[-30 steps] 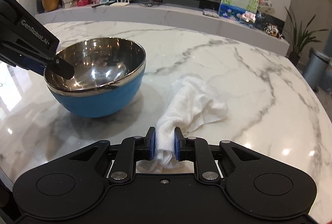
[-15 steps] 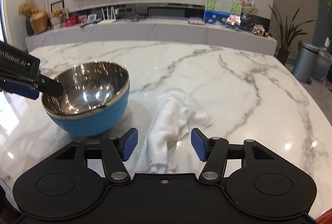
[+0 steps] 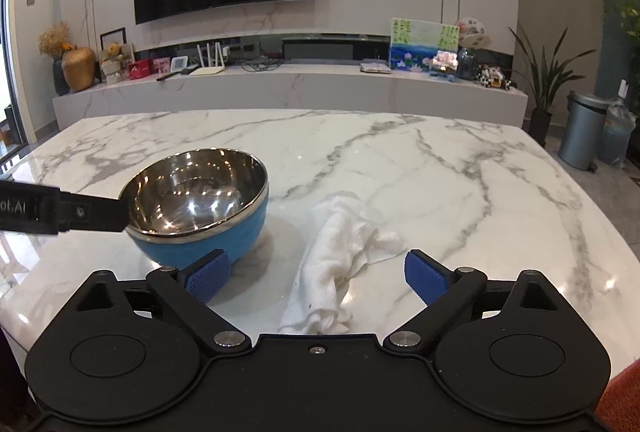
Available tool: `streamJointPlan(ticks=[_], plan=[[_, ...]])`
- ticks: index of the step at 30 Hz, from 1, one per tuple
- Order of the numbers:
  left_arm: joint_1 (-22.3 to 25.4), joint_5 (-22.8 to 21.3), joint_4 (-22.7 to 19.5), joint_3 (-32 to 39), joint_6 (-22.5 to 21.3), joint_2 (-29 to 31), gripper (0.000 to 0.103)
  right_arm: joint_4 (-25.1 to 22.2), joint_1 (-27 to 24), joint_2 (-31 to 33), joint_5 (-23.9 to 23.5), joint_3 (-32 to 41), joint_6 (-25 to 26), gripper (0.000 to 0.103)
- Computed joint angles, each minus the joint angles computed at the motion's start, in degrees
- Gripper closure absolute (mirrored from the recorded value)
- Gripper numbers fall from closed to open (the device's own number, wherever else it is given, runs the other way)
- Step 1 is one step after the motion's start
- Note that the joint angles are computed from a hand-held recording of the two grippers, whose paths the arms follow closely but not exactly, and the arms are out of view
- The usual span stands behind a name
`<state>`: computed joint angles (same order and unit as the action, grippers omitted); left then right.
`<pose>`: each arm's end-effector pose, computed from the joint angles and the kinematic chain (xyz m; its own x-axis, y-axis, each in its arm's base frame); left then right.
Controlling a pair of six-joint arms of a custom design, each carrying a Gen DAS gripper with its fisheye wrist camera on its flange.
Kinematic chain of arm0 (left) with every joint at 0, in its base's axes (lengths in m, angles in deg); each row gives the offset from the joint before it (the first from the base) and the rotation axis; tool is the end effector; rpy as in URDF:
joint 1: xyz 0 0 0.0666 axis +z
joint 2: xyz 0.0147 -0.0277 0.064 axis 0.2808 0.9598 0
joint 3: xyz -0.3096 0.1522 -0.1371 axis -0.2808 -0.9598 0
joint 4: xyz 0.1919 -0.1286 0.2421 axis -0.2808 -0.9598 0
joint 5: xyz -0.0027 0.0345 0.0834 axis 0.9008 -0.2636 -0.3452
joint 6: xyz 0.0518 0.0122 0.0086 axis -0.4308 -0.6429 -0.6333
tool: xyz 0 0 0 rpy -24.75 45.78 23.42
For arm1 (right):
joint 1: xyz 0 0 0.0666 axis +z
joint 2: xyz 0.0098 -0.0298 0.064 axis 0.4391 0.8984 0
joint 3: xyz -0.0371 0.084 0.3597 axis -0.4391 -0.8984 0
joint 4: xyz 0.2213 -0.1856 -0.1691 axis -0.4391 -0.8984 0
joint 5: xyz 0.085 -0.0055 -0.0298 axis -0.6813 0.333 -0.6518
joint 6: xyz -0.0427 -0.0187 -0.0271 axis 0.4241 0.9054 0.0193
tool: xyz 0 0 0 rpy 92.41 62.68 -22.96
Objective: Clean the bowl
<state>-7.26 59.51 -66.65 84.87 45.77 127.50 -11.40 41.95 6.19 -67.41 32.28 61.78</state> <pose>0.4826 -0.2192 0.4433 -0.6224 0.1891 -0.7595 0.4911 0.8500 -0.1909 0.3932 0.0982 0.4061 -0.5207 0.0999 -0.8479 0.1687 0.9856 0.0125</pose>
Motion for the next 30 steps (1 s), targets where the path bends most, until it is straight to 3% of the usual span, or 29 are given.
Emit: streamJointPlan(ticks=[7, 13, 20, 25, 30], plan=[[-0.3, -1.5, 2.5, -3.6, 1.6, -1.4, 0.019, -1.4, 0.1, -0.2, 0.4, -0.2, -2.2, 0.009], [-0.6, -3.8, -0.9, -3.9, 0.5, -0.9, 0.019, -1.9, 0.1, 0.0, 0.4, -0.2, -2.3, 0.009], [-1.6, -10.5, -0.5, -5.0, 0.6, -1.2, 0.019, -1.6, 0.6, -1.0, -0.5, -1.0, -1.3, 0.009], [-1.7, -11.0, 0.7, -6.3, 1.2, -1.9, 0.019, -1.5, 0.5, -1.8, -0.9, -1.6, -1.7, 0.009], [-3.4, -17.5, 1.8, -7.0, -0.6, -2.4, 0.019, -1.7, 0.5, -1.9, -0.9, -1.7, -2.0, 0.009]])
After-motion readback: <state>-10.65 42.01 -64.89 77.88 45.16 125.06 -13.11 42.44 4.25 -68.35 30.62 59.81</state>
